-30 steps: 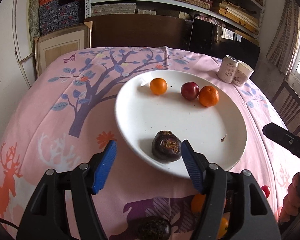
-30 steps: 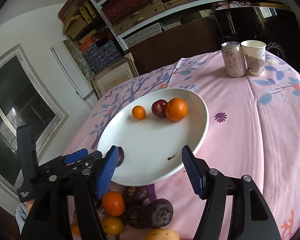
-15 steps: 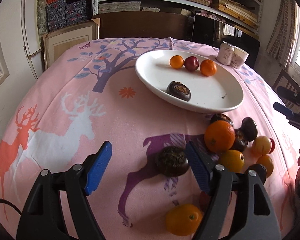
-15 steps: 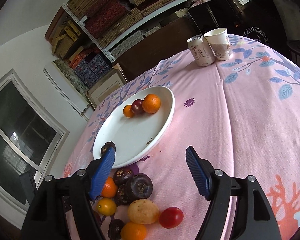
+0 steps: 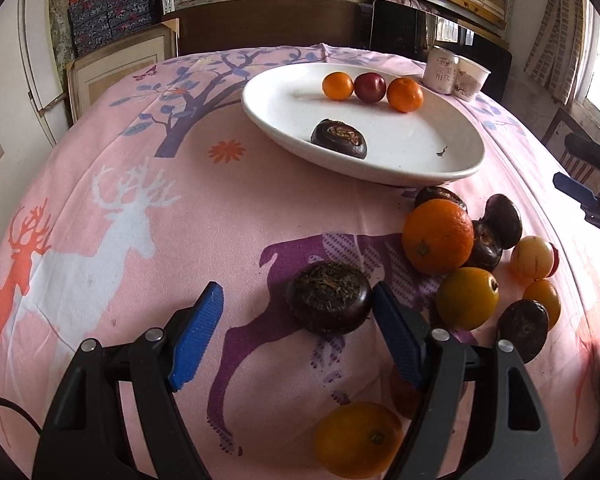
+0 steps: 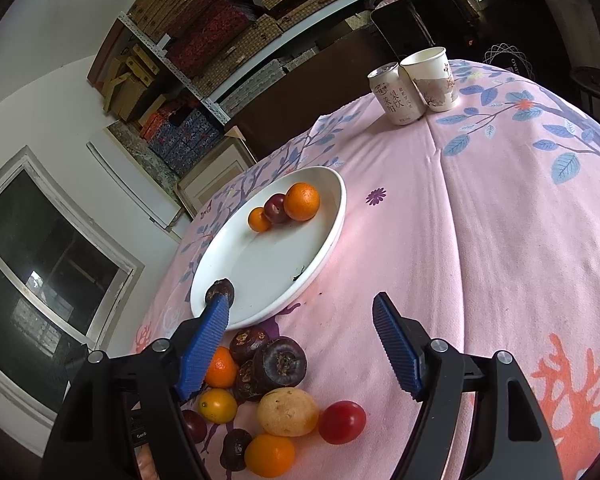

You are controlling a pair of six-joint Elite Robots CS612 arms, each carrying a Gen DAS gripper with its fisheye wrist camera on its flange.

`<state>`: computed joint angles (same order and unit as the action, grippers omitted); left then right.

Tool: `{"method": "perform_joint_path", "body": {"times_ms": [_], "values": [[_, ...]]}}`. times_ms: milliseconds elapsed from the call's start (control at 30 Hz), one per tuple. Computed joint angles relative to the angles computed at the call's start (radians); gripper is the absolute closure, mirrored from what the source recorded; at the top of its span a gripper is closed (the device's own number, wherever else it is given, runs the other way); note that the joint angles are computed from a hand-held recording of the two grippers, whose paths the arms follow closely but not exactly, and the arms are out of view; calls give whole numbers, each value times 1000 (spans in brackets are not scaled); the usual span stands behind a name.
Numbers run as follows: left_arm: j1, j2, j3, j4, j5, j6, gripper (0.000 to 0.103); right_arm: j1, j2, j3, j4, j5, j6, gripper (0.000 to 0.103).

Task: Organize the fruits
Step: 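Grasp another dark purple fruit with the left tool while the right tool approaches a red cherry tomato, then carry the dark fruit to the plate with the left tool while the right tool grasps the tomato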

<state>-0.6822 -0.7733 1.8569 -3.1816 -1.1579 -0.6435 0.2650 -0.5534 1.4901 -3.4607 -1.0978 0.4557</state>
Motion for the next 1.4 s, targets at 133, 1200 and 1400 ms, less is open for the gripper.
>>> {"method": "perform_joint_path", "body": {"times_ms": [133,1200,1400], "values": [[2,6,-4,-23,-23,21,37,2,-1,2,5,-3,-5,28],[14,-2,12,-23,-2,-70,60,-6,-40,102,159,52,-173,67],[10,-2,10,-15,2,-64,60,-6,-33,86,201,76,-162,68]]}}
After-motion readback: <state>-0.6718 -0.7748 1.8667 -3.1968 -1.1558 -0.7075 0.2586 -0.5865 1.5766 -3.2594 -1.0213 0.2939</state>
